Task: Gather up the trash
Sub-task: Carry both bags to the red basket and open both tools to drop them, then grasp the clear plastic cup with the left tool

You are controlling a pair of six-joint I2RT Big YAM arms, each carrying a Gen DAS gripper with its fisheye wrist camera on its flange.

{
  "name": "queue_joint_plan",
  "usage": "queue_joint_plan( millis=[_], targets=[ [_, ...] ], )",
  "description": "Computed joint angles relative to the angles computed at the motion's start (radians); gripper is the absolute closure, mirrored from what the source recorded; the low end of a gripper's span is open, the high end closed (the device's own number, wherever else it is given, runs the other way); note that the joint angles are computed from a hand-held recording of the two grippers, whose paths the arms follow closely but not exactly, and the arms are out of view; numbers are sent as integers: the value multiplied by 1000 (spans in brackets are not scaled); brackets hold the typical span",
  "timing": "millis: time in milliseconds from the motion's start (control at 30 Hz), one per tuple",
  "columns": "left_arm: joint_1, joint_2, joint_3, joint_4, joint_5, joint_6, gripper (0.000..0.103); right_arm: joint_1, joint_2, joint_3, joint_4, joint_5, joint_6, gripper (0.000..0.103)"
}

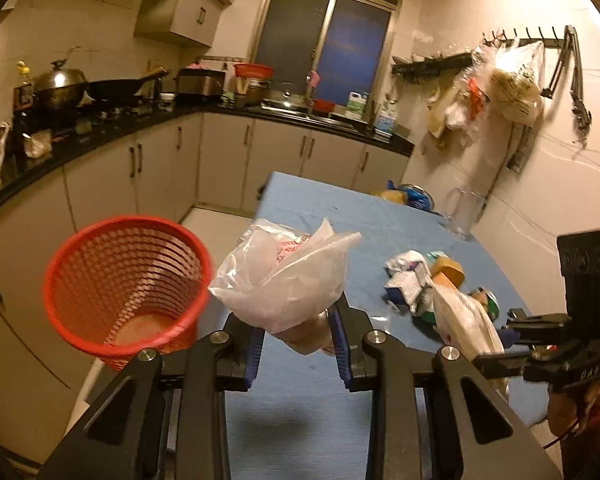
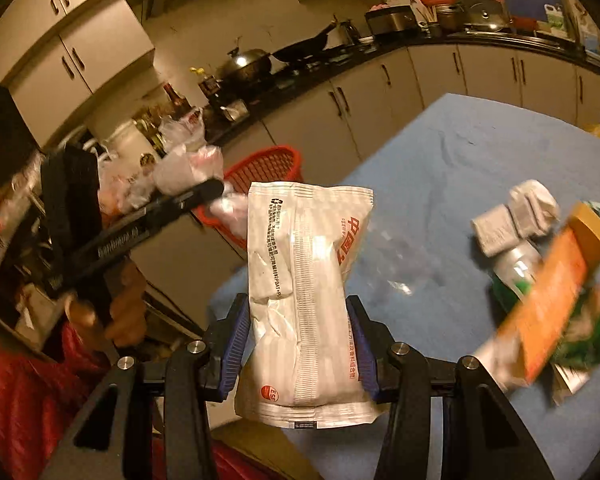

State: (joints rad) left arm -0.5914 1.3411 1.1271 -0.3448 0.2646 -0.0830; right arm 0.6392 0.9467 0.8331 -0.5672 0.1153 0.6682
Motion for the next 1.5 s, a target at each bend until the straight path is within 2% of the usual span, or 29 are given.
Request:
queue_joint_plan(
  millis=[200,333,367,467,633,833,867,967,1000,1033,1067,1267,1500],
  targets=[
    [84,-8,22,-16,-33,40,74,-49,152,118,80,-152,17,51],
    [137,36,68,-46,-40,66,74,-83,290,219,140,-243,28,51],
    [145,49,81,-52,-60,72,74,-89,321,243,150,-256,33,51],
    [171,91,112,-68,-59,96,74,-108,432,343,163,-317,32,51],
    [186,168,162,-67,-98,100,74,-133,568,471,157,-353,33,50],
    [206,235,196,-67,-98,91,73,-163,688,569,146,-395,68,49],
    [210,244,201,-71,-98,87,73,-164,697,575,147,-394,72,49],
    [221,263,214,-77,-90,78,64,-171,730,599,149,-413,90,49],
    [221,265,212,-74,-99,74,57,-172,740,607,145,-413,94,46],
    [221,267,212,-73,-106,69,48,-173,740,605,145,-408,95,38],
    [223,266,212,-69,-109,63,46,-175,744,605,151,-412,98,35],
    [233,256,202,-56,-92,45,46,-178,701,557,197,-397,109,35],
    [209,186,138,-17,-84,43,43,-146,571,439,231,-299,92,35]
  ],
)
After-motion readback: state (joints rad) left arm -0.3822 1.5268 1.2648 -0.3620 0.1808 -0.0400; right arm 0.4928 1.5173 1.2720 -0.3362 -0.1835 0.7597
